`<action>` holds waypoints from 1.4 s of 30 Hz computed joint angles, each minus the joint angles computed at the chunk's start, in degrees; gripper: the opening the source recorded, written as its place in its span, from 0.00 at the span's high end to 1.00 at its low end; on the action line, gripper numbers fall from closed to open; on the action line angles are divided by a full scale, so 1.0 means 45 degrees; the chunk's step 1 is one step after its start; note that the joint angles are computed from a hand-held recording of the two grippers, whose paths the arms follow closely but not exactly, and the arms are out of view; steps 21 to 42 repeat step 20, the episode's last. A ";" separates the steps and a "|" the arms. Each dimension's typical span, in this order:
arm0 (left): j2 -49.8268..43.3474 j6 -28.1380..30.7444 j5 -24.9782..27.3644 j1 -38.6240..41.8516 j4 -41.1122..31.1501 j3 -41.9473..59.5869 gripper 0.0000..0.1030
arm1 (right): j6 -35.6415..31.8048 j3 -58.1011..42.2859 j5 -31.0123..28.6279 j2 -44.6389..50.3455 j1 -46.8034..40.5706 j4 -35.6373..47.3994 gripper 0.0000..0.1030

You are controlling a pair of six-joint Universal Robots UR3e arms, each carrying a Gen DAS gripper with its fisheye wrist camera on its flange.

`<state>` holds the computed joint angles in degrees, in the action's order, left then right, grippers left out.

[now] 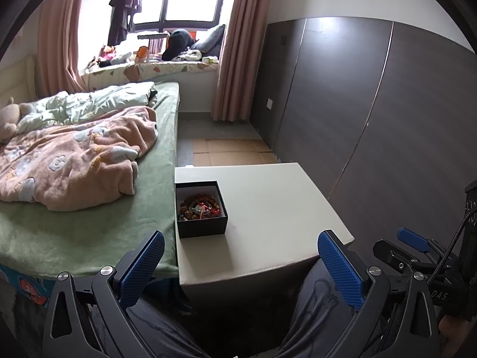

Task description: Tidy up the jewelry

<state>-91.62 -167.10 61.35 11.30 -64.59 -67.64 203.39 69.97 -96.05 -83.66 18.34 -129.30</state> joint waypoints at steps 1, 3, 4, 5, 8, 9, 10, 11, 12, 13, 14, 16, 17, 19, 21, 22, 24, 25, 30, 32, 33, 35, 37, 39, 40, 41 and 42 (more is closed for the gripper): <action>0.0010 0.0011 0.0009 -0.0017 -0.0003 -0.0005 0.00 | 0.0000 0.0004 0.0005 -0.0004 -0.0003 0.0008 0.00; 0.0024 0.0032 0.0018 -0.0053 -0.0020 -0.0014 0.00 | 0.0008 0.0038 0.0012 -0.0030 -0.0001 -0.0023 0.00; 0.0066 0.0067 -0.0028 -0.0021 -0.0037 -0.0052 0.00 | 0.0008 0.0042 0.0011 -0.0037 -0.0002 -0.0012 0.00; 0.0108 0.0040 -0.0019 -0.0035 0.0059 -0.0143 0.00 | 0.0002 0.0035 0.0006 -0.0043 0.0000 0.0010 0.00; -0.0044 -0.0163 0.0396 -0.0331 0.0182 -0.0011 0.00 | 0.0003 0.0109 -0.0084 -0.0087 0.0021 -0.0059 0.00; -0.0116 -0.0220 0.0604 -0.0491 0.0159 0.0113 0.00 | 0.0049 0.0128 -0.0101 -0.0103 0.0023 -0.0079 0.00; -0.0084 -0.0244 0.0677 -0.0563 0.0277 0.0060 0.00 | 0.0086 0.0277 -0.0062 -0.0182 0.0004 -0.0169 0.00; -0.0013 -0.0256 0.0771 -0.0625 0.0427 -0.0043 0.00 | 0.0115 0.0433 0.0081 -0.0264 -0.0096 -0.0242 0.00; 0.0072 -0.0250 0.0847 -0.0676 0.0556 -0.0163 0.00 | 0.0168 0.0558 0.0103 -0.0330 -0.0116 -0.0283 0.00; 0.0153 -0.0210 0.0875 -0.0706 0.0661 -0.0280 0.00 | 0.0194 0.0640 0.0144 -0.0366 -0.0159 -0.0309 0.00; 0.0227 -0.0166 0.0912 -0.0729 0.0749 -0.0392 0.00 | 0.0210 0.0727 0.0188 -0.0407 -0.0208 -0.0345 0.00; 0.0326 -0.0070 0.1186 -0.0866 0.0943 -0.0536 0.00 | 0.0239 0.0904 0.0264 -0.0490 -0.0281 -0.0448 0.00; 0.0377 -0.0021 0.1249 -0.0904 0.1020 -0.0609 0.00 | 0.0256 0.0931 0.0297 -0.0502 -0.0326 -0.0456 0.00; 0.0477 0.0068 0.1116 -0.0829 0.1169 -0.0756 0.00 | 0.0331 0.0980 0.0234 -0.0511 -0.0289 -0.0453 0.00; 0.0530 0.0094 0.1006 -0.0772 0.1225 -0.0837 0.00 | 0.0372 0.0994 0.0196 -0.0512 -0.0281 -0.0444 0.00; 0.0530 0.0094 0.1006 -0.0772 0.1225 -0.0837 0.00 | 0.0372 0.0994 0.0196 -0.0512 -0.0281 -0.0444 0.00; 0.0530 0.0094 0.1006 -0.0772 0.1225 -0.0837 0.00 | 0.0372 0.0994 0.0196 -0.0512 -0.0281 -0.0444 0.00; 0.0530 0.0094 0.1006 -0.0772 0.1225 -0.0837 0.00 | 0.0372 0.0994 0.0196 -0.0512 -0.0281 -0.0444 0.00; 0.0530 0.0094 0.1006 -0.0772 0.1225 -0.0837 0.00 | 0.0372 0.0994 0.0196 -0.0512 -0.0281 -0.0444 0.00; 0.0530 0.0094 0.1006 -0.0772 0.1225 -0.0837 0.00 | 0.0372 0.0994 0.0196 -0.0512 -0.0281 -0.0444 0.00; 0.0530 0.0094 0.1006 -0.0772 0.1225 -0.0837 0.00 | 0.0372 0.0994 0.0196 -0.0512 -0.0281 -0.0444 0.00; 0.0530 0.0094 0.1006 -0.0772 0.1225 -0.0837 0.00 | 0.0372 0.0994 0.0196 -0.0512 -0.0281 -0.0444 0.00; 0.0530 0.0094 0.1006 -0.0772 0.1225 -0.0837 0.00 | 0.0372 0.0994 0.0196 -0.0512 -0.0281 -0.0444 0.00; 0.0530 0.0094 0.1006 -0.0772 0.1225 -0.0837 0.00 | 0.0372 0.0994 0.0196 -0.0512 -0.0281 -0.0444 0.00; 0.0530 0.0094 0.1006 -0.0772 0.1225 -0.0837 0.00 | 0.0372 0.0994 0.0196 -0.0512 -0.0281 -0.0444 0.00; 0.0530 0.0094 0.1006 -0.0772 0.1225 -0.0837 0.00 | 0.0372 0.0994 0.0196 -0.0512 -0.0281 -0.0444 0.00; 0.0530 0.0094 0.1006 -0.0772 0.1225 -0.0837 0.00 | 0.0372 0.0994 0.0196 -0.0512 -0.0281 -0.0444 0.00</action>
